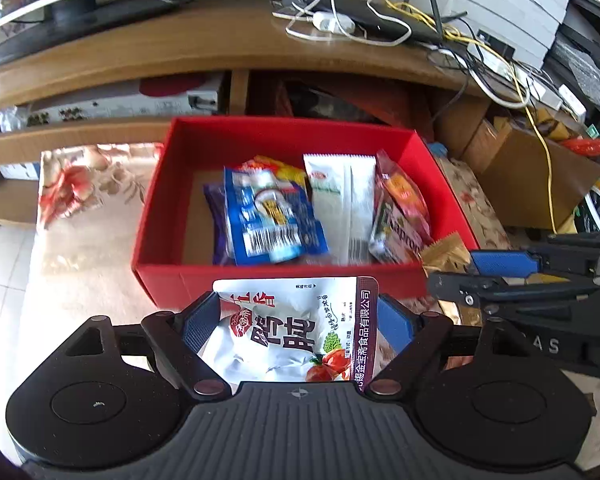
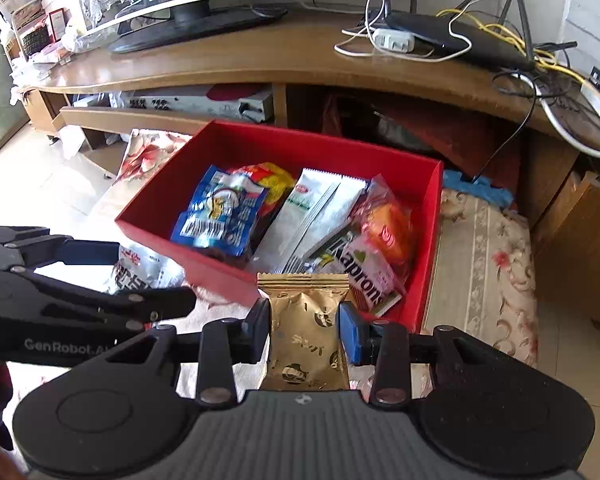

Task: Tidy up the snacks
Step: 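Carry the white pouch and gold packet over the red box with both grippers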

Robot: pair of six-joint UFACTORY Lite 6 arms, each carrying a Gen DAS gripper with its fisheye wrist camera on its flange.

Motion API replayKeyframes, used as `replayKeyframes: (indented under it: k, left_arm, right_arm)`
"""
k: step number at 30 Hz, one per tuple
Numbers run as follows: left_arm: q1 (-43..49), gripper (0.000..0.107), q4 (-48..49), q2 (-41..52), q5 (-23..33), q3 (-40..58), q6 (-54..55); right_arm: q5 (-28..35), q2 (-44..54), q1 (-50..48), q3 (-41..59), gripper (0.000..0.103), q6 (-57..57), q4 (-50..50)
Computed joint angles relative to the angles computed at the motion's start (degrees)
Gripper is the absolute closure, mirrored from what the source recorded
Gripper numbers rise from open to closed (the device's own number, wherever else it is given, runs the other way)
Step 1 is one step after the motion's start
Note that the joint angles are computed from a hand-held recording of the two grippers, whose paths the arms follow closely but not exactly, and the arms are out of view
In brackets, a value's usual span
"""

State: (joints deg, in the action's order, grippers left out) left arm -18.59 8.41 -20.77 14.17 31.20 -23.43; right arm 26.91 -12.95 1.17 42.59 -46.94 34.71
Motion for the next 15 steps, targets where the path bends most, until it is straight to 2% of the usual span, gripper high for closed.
replayKeyframes:
  k: [5,15]
  left_arm:
    - [-0.2,0.02,7.5,1.7,-0.3,2.6,-7.2]
    - [0.4,0.02,14.7,7.2,-1.8,8.2,-14.6]
  right_arm:
    - [-0.8,1.5,0.1,2.3,0.066,0.8,0.4]
    - [-2.9,6.6,0.1,7.9,0.066,2.7,1.8]
